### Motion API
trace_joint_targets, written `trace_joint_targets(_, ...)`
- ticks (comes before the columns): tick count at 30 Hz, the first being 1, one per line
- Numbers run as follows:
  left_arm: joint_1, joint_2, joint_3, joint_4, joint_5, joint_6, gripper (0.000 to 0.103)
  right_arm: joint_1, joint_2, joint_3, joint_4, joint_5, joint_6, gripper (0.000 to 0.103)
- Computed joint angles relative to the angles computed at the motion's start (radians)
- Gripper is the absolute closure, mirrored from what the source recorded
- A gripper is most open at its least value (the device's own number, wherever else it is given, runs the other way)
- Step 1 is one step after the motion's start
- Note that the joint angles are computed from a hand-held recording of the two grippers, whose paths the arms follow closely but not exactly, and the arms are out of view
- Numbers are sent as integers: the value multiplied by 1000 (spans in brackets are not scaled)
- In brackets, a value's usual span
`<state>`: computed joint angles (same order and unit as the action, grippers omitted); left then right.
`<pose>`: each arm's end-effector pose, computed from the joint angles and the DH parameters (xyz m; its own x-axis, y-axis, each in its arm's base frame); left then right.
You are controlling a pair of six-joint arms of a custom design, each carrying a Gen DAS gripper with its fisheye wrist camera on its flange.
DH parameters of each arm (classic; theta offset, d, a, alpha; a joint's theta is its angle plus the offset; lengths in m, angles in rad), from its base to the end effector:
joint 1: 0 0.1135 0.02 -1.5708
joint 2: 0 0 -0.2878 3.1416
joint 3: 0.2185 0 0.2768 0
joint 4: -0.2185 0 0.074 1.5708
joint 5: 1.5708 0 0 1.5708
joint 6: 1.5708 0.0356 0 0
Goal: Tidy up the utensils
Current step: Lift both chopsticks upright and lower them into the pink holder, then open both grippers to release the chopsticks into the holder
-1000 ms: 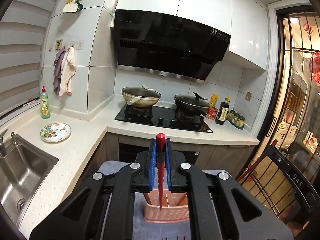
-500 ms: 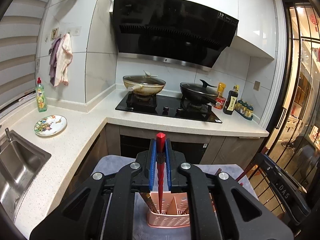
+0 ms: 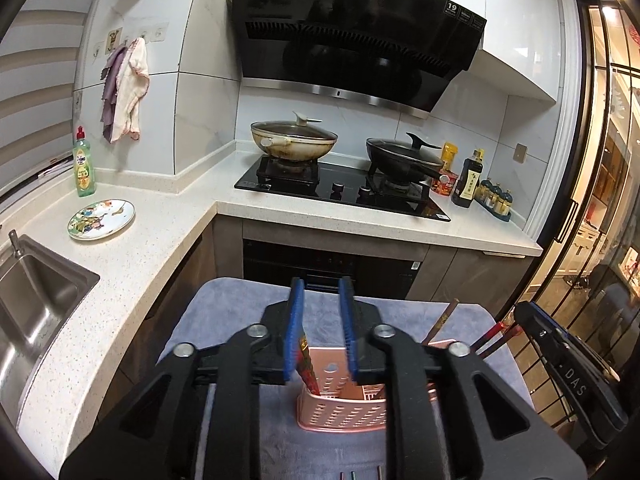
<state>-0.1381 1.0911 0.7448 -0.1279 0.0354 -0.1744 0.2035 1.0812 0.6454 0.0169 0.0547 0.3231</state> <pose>0.2566 -0.0369 0.2835 -0.4747 -0.1091 -0.8734 0.0877 0.9815 -0.1703 0.2502 0.0496 0.2633 -0.4263 0.2358 -0.8733 -0.0185 0.9630 0.2690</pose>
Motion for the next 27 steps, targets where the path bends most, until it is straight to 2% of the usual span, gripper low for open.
trace_joint_targets(8,8,-134,-53,-67,-1,9,66,13,-178,-58,-102,-3,3,91)
trace_joint_targets(11,1,-200,-91,-98,-18,18,57,36,-260,-90,-158,10,3,91)
trace_joint_targets(16,-13,-325,-169,-177,-49,41,57,104,-410,-145,-279,57,5,91)
trace_joint_targets(20,-6,-438,-234,-252,-57,55,57,206,-559,-202,-410,134,36,89)
trace_joint_targets(23,-2,-530,-286,-320,-67,66,57,315,-661,-244,-512,221,86,79)
trace_joint_targets(27,-7,-651,-359,-426,-77,71,57,528,-774,-293,-668,380,222,79)
